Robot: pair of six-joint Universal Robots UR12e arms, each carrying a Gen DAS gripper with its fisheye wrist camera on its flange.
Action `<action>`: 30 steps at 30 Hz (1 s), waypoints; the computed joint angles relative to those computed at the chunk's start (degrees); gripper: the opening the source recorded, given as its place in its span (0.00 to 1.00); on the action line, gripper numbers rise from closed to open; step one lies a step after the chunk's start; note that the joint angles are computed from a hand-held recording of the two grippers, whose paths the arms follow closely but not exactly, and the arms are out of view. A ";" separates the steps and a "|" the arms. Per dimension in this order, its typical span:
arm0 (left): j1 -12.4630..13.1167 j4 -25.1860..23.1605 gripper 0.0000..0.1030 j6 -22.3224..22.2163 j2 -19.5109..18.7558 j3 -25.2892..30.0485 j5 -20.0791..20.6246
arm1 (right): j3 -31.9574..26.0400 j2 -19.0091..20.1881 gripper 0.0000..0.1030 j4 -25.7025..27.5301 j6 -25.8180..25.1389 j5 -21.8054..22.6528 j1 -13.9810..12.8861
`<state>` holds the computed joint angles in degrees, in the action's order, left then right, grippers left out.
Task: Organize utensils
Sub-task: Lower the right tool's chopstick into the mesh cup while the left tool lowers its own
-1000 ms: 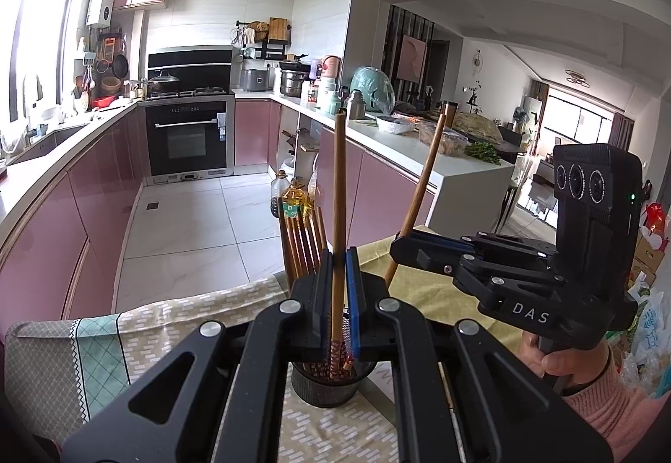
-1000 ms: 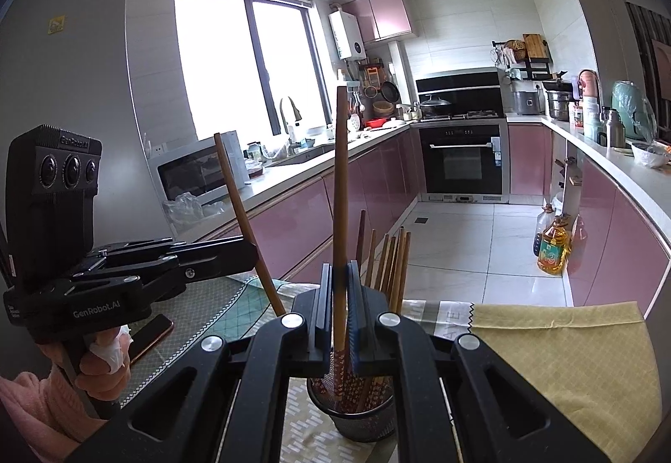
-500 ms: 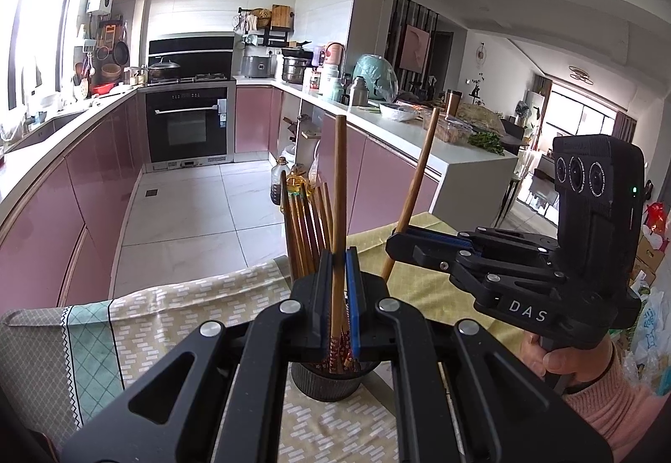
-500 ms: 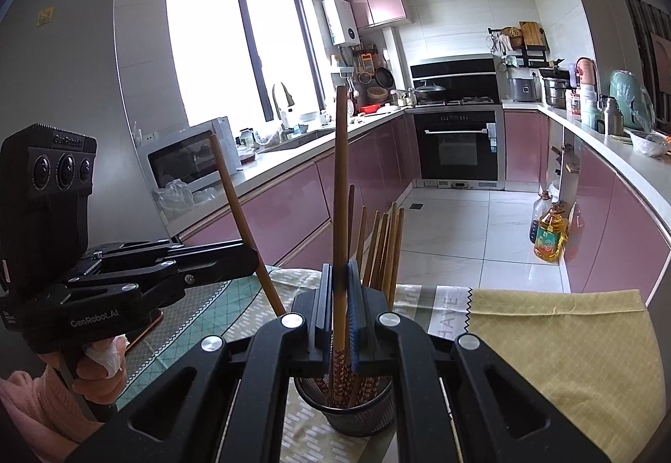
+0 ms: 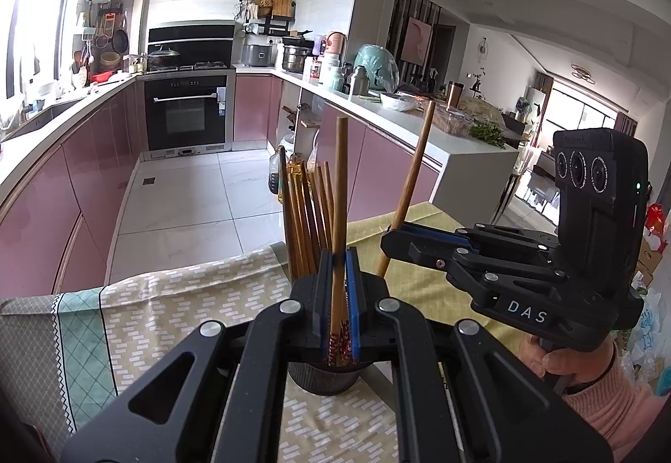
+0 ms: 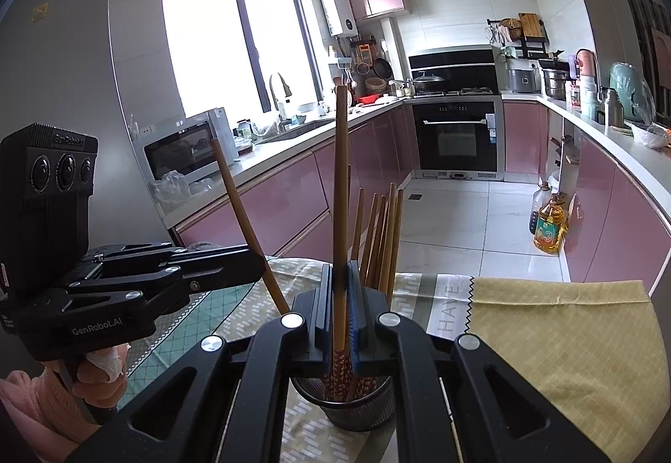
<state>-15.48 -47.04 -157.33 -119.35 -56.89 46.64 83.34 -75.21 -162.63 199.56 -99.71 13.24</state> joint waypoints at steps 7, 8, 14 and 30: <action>-0.20 -0.79 0.07 0.02 -0.56 0.68 0.59 | 0.27 -0.12 0.06 0.39 0.12 0.34 -0.21; -0.23 -0.92 0.07 0.01 -0.66 0.77 0.63 | 0.33 -0.12 0.06 0.45 0.11 0.41 -0.24; -0.41 -1.10 0.07 -0.07 -0.63 0.48 1.01 | 0.81 -0.23 0.05 0.61 0.23 0.96 -0.51; -0.82 -2.48 0.07 0.29 -1.60 1.60 1.98 | 0.89 0.01 0.06 1.66 0.79 1.44 -0.64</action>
